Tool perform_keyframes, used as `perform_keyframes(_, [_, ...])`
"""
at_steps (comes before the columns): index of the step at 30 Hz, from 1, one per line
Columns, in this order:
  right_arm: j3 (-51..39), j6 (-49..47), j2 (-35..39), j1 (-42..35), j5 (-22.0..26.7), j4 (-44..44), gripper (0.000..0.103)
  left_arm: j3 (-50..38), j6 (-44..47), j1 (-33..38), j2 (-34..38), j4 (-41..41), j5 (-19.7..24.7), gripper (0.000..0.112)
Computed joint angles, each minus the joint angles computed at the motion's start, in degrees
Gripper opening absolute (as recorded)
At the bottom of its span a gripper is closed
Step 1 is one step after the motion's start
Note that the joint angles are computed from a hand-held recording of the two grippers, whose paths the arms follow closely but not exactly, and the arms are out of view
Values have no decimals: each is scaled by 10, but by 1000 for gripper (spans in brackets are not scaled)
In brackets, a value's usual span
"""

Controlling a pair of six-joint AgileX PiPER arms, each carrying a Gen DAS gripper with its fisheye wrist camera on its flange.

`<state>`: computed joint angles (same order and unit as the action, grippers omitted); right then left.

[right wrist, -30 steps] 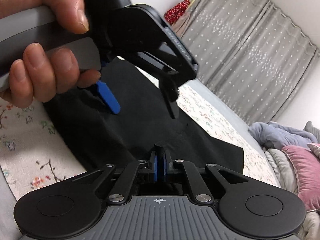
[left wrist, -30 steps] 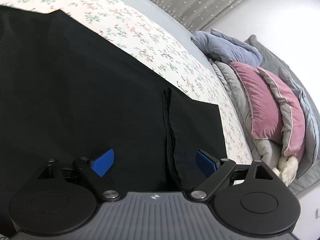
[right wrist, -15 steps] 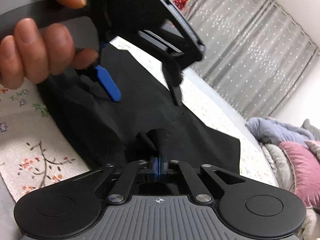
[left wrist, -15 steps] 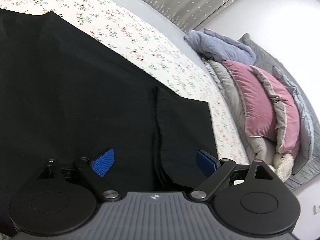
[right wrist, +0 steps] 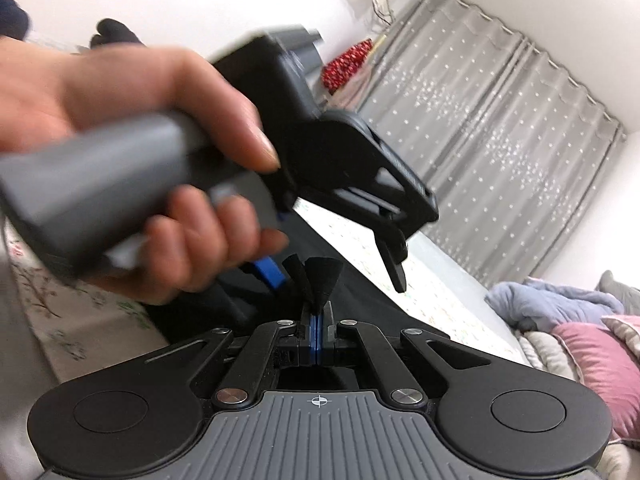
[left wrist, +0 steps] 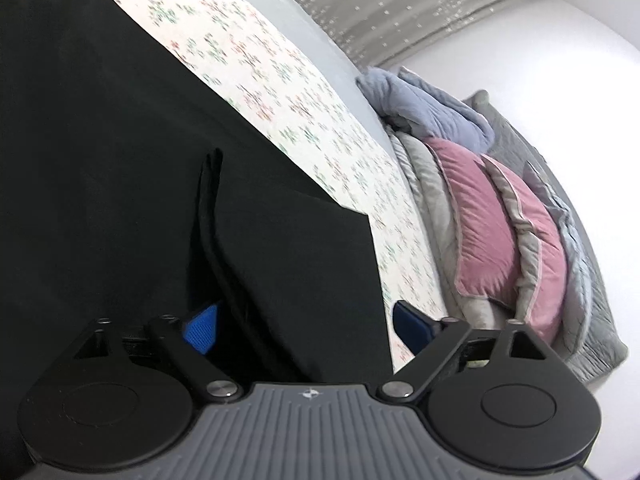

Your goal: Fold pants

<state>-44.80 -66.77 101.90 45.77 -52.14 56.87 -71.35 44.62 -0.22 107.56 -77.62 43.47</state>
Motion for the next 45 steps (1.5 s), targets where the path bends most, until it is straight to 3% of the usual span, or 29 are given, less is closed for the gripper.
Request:
perform_keyframes(2, [0, 0, 1, 1, 1, -4, 0, -16, -12, -2, 6, 18, -15, 71])
perform_keyframes(4, [-2, 6, 3, -3, 3, -11, 0, -35, -26, -7, 7, 58, -28, 34])
perform_keyframes(6, [-1, 14, 1, -3, 3, -10, 0, -53, -57, -20, 6, 123, -51, 15])
perform_keyframes(17, [-9, 66, -5, -4, 8, -25, 0, -36, -6, -19, -39, 125, -83, 14])
perform_keyframes(22, [-21, 108, 0, -2, 14, -39, 0, -62, 23, -3, -46, 148, -76, 14])
perform_keyframes(27, [-75, 132, 12, 2, 50, -41, 0, -103, 53, 39, -42, 177, -36, 14])
perform_keyframes(35, [-220, 145, 97, 38, 88, -13, 0, -146, 101, 143, -30, 207, 17, 14])
perform_keyframes(42, [-412, 93, 196, 68, 160, 35, 0, -206, 170, 247, 5, 215, 42, 14])
perform_keyframes(45, [-498, 63, 239, 69, 208, 49, 0, -251, 186, 306, 37, 189, 78, 14])
